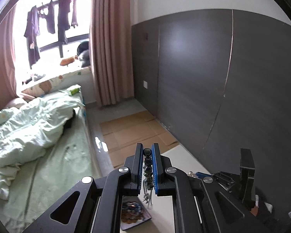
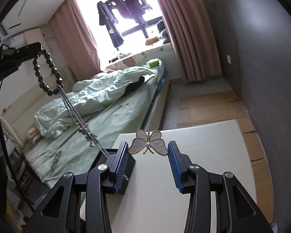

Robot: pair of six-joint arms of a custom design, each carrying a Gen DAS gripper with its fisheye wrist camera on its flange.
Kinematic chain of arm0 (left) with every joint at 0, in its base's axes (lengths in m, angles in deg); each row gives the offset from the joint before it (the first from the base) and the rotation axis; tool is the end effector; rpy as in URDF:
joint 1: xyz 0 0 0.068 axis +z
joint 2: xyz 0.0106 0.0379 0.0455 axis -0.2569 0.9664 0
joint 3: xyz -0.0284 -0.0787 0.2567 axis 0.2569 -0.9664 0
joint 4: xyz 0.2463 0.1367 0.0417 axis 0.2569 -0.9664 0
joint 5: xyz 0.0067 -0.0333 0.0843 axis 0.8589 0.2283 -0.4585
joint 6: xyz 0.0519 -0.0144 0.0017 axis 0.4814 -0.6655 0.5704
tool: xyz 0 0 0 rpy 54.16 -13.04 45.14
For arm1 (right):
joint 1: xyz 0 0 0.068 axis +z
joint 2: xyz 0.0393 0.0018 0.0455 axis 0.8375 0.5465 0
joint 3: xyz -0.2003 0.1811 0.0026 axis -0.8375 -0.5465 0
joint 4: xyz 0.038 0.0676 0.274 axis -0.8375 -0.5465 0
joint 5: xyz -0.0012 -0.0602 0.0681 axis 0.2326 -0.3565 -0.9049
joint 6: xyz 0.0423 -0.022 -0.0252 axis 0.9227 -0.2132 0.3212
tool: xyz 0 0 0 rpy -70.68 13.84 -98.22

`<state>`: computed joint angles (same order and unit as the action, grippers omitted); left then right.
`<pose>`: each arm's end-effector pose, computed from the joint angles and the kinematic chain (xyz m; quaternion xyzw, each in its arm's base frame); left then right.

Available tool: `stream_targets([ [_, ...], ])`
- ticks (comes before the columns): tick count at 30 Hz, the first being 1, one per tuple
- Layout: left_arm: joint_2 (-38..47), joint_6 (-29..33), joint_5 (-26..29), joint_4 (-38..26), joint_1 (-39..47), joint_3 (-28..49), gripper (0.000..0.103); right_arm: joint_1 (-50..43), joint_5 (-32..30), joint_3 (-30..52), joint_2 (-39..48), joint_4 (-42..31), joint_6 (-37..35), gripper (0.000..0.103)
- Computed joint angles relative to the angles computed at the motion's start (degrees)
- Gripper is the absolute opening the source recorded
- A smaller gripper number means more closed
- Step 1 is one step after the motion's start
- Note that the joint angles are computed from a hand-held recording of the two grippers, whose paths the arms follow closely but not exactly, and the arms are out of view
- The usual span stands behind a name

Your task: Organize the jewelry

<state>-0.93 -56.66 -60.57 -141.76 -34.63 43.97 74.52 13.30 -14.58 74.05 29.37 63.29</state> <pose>0.2115 -0.0689 0.5306 0.0567 0.8791 -0.0283 0.4724 0.2915 0.1101 0.3485 -0.2055 0.8401 0.2970 0.4047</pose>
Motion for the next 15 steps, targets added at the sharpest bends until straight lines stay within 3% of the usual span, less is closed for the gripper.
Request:
stream_targets([
  [7, 2.1, 2.8, -1.8, -4.2, 1.5, 7.5, 0.009, 2.8, 0.1, -0.1, 0.3, 2.0, 1.5, 0.043],
  [15, -1.2, 2.9, -0.5, -2.0, 4.2, 1.0, 0.009, 6.3, 0.2, -0.4, 0.8, 4.0, 3.3, 0.043],
])
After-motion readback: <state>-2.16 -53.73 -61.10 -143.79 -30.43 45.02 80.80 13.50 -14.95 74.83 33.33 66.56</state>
